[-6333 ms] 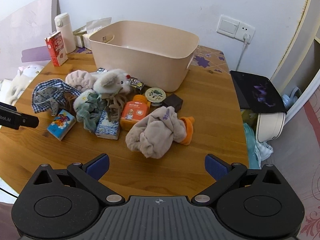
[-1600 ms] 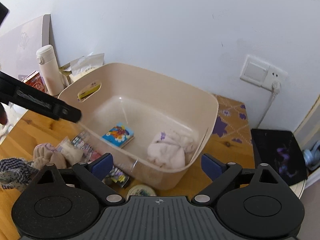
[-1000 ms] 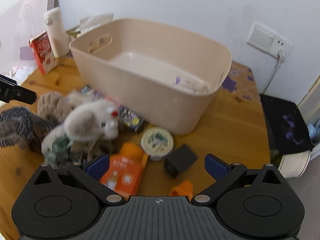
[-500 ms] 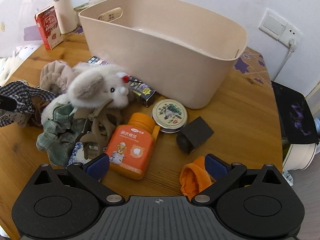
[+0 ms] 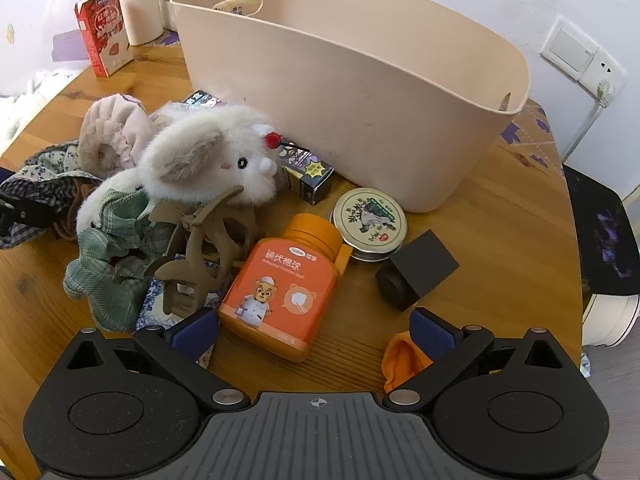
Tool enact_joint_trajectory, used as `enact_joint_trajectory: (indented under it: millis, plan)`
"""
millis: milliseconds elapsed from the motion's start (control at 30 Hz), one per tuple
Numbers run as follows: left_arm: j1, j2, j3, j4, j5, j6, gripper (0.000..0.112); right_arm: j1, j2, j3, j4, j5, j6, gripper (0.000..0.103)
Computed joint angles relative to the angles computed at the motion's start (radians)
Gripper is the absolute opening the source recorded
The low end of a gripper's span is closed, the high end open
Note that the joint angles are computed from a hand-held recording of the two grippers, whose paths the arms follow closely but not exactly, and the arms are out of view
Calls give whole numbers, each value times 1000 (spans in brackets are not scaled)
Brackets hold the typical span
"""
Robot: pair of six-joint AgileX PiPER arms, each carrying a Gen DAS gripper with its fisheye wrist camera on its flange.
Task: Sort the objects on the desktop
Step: 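Grasp the blue floral cloth with left gripper while right gripper grasps the orange bottle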
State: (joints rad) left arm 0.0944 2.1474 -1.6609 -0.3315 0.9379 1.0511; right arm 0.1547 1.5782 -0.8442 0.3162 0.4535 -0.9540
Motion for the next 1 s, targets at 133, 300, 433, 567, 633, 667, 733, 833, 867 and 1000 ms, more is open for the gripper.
enact_joint_trajectory:
  millis: [133, 300, 433, 567, 633, 667, 733, 833, 867, 1000]
  plan:
    - [-13, 7, 15, 4, -31, 15, 83, 23, 16, -5, -41, -22, 65, 103]
    - [-18, 29, -8, 12, -21, -4, 79, 37, 48, -21, -69, -33, 146, 103]
    - [-16, 56, -49, 29, 12, -20, 64, 25, 68, -31, -54, -31, 154, 100]
    - [-14, 63, -65, 18, 25, 0, 49, 10, 79, -39, -10, -17, 122, 76]
    - [-11, 70, -79, 16, 35, 9, 40, 6, 86, -47, 7, 8, 106, 64]
    - [-10, 74, -89, 16, 43, 9, 39, 3, 86, -49, 19, 20, 95, 57]
    - [-9, 77, -96, 16, 52, 4, 35, 1, 77, -40, 23, 23, 91, 52]
    - [5, 71, -86, 8, 67, 19, 30, -13, 64, -29, 25, 36, 73, 51]
    - [9, 71, -89, 5, 74, 23, 30, -19, 58, -27, 28, 42, 69, 51]
    - [27, 67, -92, 0, 88, 28, 26, -49, 31, -11, 58, 61, 39, 51]
